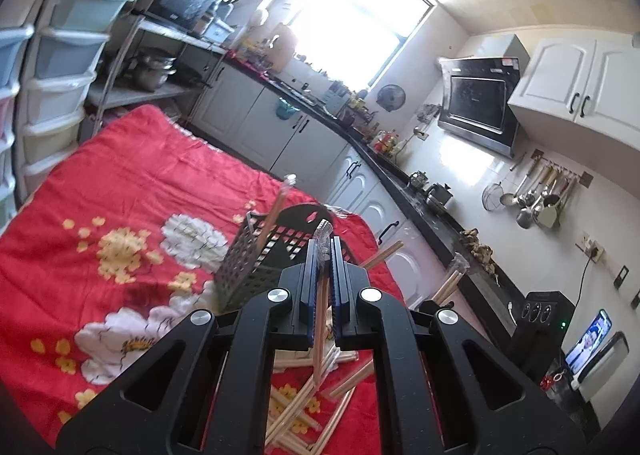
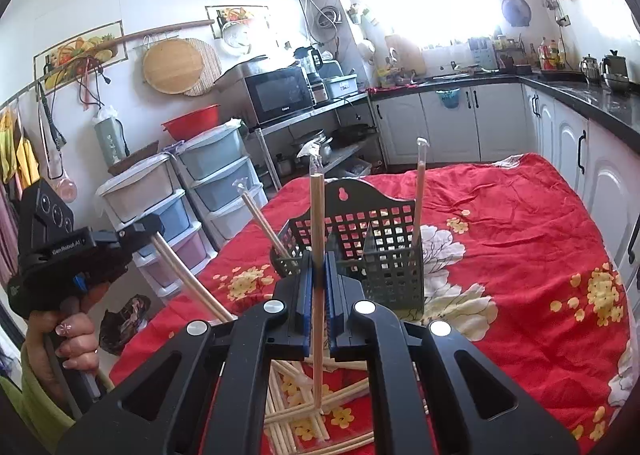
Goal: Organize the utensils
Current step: 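Raise the chopstick in the right tool above the caddy while the left tool raises its own, then lower the chopstick toward a caddy compartment with the right tool while the left tool lowers its own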
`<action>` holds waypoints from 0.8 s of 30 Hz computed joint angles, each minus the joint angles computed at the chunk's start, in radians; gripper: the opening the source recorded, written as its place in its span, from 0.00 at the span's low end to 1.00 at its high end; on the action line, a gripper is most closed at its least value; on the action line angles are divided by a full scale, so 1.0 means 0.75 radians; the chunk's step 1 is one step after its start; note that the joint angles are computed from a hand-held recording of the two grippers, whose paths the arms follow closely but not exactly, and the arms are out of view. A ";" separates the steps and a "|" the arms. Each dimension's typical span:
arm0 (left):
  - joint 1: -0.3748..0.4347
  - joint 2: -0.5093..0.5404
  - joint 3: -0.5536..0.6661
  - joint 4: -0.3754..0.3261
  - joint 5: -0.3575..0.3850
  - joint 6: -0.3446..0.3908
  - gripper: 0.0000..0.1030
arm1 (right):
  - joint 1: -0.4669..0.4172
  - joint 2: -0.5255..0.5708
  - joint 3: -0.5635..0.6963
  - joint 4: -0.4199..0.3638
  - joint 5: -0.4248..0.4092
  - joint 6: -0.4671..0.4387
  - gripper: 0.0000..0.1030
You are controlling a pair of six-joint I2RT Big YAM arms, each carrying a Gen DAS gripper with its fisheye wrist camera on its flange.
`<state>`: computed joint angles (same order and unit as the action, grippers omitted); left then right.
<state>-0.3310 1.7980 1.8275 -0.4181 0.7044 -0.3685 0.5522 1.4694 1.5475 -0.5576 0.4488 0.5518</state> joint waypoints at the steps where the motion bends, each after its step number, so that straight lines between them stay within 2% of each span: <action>1: -0.008 0.005 0.014 -0.004 -0.006 0.013 0.03 | 0.000 0.001 0.003 0.000 0.006 -0.005 0.06; 13: -0.080 0.016 0.122 0.006 -0.064 0.119 0.03 | -0.003 0.023 0.063 0.039 0.076 -0.110 0.06; 24: -0.104 0.031 0.203 0.043 -0.097 0.150 0.03 | -0.012 0.044 0.131 0.088 0.122 -0.229 0.06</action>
<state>-0.4090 1.8212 1.9796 -0.3861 0.6317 -0.2563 0.5431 1.5028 1.6454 -0.4919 0.5405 0.3804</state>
